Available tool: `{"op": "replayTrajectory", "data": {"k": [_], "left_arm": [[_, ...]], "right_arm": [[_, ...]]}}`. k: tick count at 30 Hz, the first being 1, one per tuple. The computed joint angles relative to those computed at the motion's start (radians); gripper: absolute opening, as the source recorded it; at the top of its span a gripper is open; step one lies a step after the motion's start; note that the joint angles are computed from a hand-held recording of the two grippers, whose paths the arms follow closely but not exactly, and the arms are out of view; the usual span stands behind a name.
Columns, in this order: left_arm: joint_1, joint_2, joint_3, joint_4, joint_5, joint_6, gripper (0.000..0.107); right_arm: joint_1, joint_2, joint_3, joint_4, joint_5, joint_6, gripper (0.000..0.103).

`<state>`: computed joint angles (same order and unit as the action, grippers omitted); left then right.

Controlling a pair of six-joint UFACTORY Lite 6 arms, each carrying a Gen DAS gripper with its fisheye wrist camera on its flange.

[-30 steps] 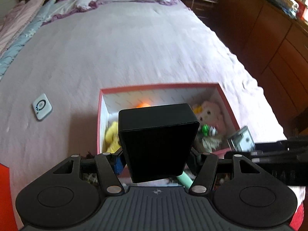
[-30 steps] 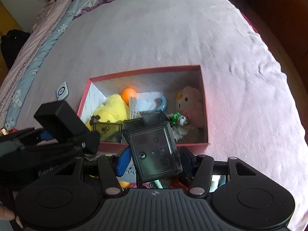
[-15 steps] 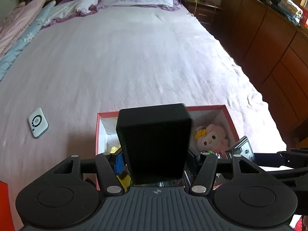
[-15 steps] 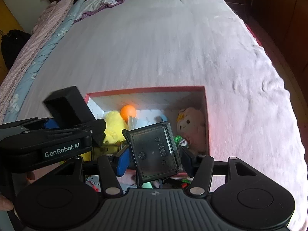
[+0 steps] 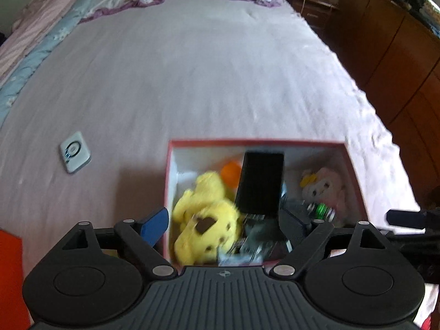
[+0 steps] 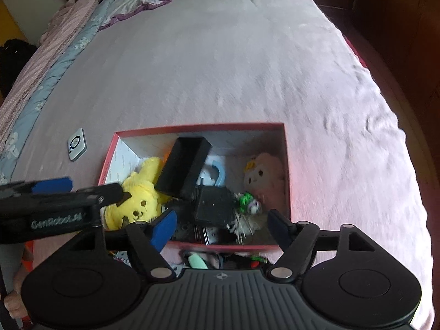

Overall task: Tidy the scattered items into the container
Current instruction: 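Lower both cases into the pink box and open both grippers, then move both open grippers back down to the remaining pile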

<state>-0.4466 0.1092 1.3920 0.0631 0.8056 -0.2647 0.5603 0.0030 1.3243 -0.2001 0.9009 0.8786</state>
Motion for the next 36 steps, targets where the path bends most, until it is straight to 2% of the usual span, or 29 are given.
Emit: {"op": "replayTrajectory", "data": {"k": [9, 18, 29, 36], "left_arm": [[0.005, -0.245, -0.261, 0.022, 0.084, -0.027, 0.090], [-0.038, -0.454, -0.427, 0.033, 0.182, -0.021, 0.093], [-0.162, -0.736, -0.715, 0.044, 0.213, -0.114, 0.095], [-0.107, -0.915, -0.867, 0.027, 0.283, -0.089, 0.095]], "right_arm": [[0.106, -0.193, -0.222, 0.044, 0.072, 0.139, 0.080], [0.322, -0.341, -0.345, 0.049, 0.179, 0.351, 0.081], [0.555, -0.398, -0.444, 0.089, 0.179, 0.538, 0.082], [0.682, -0.350, -0.480, 0.081, 0.132, 0.675, 0.082]]}}
